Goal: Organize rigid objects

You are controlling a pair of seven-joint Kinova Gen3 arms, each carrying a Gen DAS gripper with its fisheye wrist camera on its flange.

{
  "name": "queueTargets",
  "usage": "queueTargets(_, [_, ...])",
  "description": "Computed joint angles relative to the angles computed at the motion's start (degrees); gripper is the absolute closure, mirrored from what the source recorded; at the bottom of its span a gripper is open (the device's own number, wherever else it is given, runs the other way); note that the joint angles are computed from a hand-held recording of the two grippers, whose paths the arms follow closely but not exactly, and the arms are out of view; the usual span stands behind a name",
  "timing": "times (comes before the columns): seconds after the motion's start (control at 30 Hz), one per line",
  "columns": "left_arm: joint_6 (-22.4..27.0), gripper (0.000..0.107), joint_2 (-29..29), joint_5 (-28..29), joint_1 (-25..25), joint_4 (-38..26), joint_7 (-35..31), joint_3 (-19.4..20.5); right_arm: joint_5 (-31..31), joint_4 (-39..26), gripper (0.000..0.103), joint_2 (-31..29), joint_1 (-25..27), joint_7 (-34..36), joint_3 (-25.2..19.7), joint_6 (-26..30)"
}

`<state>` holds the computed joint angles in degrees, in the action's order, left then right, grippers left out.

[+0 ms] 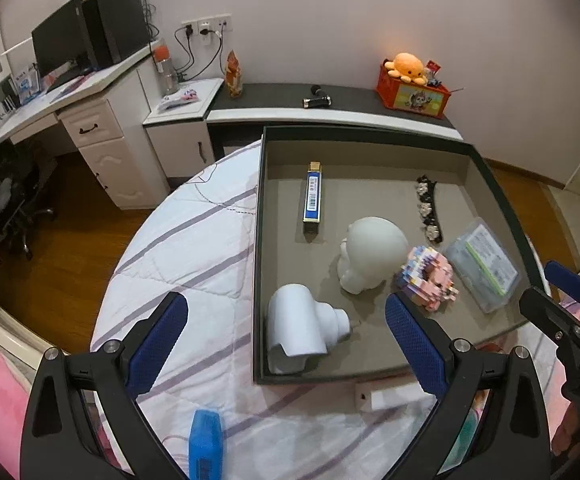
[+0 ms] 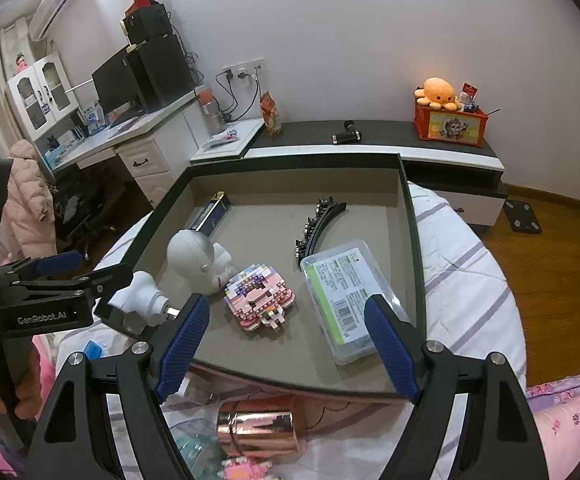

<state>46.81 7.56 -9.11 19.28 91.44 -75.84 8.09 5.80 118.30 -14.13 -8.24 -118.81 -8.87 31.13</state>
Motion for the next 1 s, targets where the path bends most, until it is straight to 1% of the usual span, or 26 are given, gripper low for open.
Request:
queueTargets(0.13, [-1.4, 0.007, -4.6, -3.6, 1.2, 3.6, 3.2, 0.5, 2.1, 0.6, 0.022, -4.1, 1.3, -3.3, -3.2, 2.1])
queueTargets(0.17, [-1.7, 0.007, -6.0, -3.7, 1.1, 4.7, 3.3, 0.7, 2.5, 0.7, 0.022, -5.2, 1.5, -3.9, -3.7, 2.6])
queueTargets(0.27, [-2.4, 0.007, -10.1, -3.1, 0.1, 7.2, 3.2, 1.6, 3.3, 1.3, 0.022, -9.7, 2.2, -5.5, -6.1, 4.8])
queueTargets(0.37, [-3.2, 0.006, -15.4, -4.8, -1.1, 10.7, 5.3, 3.4, 3.7, 1.6, 0.022, -15.2, 3.3, -7.2, -9.3, 7.8])
queueTargets(0.5, [-3.7, 0.005, -20.9, -3.1, -2.9, 13.6, 4.5, 4.8, 3.1, 1.3, 0.022, -20.5, 4.8, -8.4, -12.5, 11.5])
queueTargets(0.6, [-3.8, 0.005, -25.4, -4.7, -5.5, 16.2, 6.1, 8.0, 2.2, 1.2, 0.022, -25.2, 5.7, -8.8, -14.4, 14.1])
queueTargets(0.7, [-4.1, 0.005, -29.0, -0.8, -4.7, 18.0, 2.9, 6.1, 1.0, 0.7, 0.022, -28.9, 7.0, -8.8, -15.9, 16.2])
queueTargets(0.73, [-4.2, 0.005, -30.1, 0.1, -5.0, 18.6, 2.3, 6.2, 0.7, 0.4, 0.022, -29.9, 7.4, -8.7, -16.3, 17.0])
queueTargets(0.77, [-4.2, 0.005, -31.2, 0.3, -5.9, 19.0, 2.5, 7.2, 0.3, 0.3, 0.022, -30.9, 7.8, -8.5, -16.7, 17.6])
queueTargets(0.83, [-4.2, 0.005, -33.4, 0.9, -7.0, 20.0, 2.0, 8.1, -0.5, -0.2, 0.022, -33.0, 8.6, -8.2, -17.5, 19.0])
queueTargets(0.93, [-3.9, 0.005, -35.7, 2.9, -7.2, 20.9, 0.3, 7.8, -1.9, -0.6, 0.021, -35.9, 9.3, -7.3, -18.1, 20.5])
queueTargets(1.0, [-3.2, 0.005, -36.5, 3.6, -8.1, 20.9, -0.3, 8.4, -2.8, -0.9, 0.021, -37.3, 10.1, -6.7, -18.6, 21.5])
